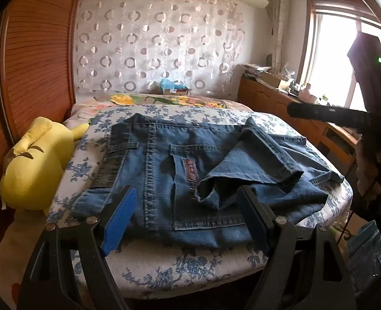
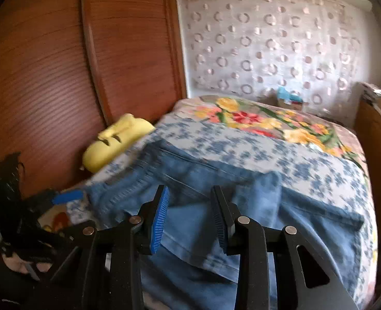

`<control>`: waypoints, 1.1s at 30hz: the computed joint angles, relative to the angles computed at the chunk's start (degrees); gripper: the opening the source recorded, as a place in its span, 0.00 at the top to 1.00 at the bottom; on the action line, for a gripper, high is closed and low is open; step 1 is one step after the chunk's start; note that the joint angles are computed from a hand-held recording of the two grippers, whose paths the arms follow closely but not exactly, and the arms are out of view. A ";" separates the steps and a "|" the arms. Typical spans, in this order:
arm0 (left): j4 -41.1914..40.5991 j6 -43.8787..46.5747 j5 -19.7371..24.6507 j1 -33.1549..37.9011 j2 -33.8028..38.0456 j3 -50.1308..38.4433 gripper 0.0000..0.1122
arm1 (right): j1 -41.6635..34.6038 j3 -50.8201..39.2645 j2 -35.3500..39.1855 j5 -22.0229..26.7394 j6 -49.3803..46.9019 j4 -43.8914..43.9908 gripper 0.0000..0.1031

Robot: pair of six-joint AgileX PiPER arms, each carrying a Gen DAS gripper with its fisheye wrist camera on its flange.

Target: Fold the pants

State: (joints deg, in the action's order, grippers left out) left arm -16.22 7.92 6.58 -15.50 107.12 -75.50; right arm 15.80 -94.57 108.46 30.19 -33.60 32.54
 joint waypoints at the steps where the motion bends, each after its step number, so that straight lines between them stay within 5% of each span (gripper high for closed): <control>1: 1.26 -0.89 0.50 -0.18 0.74 -0.89 0.28 | -0.11 1.49 -0.54 -0.76 0.62 -0.67 0.66; 6: -3.97 6.15 2.90 -0.30 4.24 -5.20 0.29 | -0.80 5.72 -1.52 -1.88 3.87 -3.93 0.64; 10: -5.01 8.61 6.95 -0.24 8.55 -11.25 0.39 | -1.08 6.17 -1.04 -0.61 5.73 -5.24 0.57; 20: -0.48 7.81 12.53 -1.18 13.75 -17.81 0.83 | -2.48 0.27 3.39 7.91 5.99 -1.55 0.57; 21: -2.03 9.14 12.26 -1.12 13.17 -17.14 0.87 | -2.97 -1.51 4.70 9.84 5.08 0.00 0.63; 22: -2.72 9.80 12.05 -1.19 12.57 -16.60 0.92 | -3.25 -2.07 5.15 10.90 3.87 1.61 0.84; 23: -3.09 10.47 11.56 -1.31 11.74 -15.72 0.94 | -3.19 -2.79 5.32 11.85 3.50 2.16 0.90; 27: 0.58 8.12 10.27 -1.73 7.46 -12.01 0.95 | -1.80 -3.97 3.37 11.56 0.04 4.41 0.93; 33: -11.62 18.70 6.08 1.58 -1.12 -3.12 0.95 | 2.36 -18.80 5.41 16.42 6.72 -0.56 0.94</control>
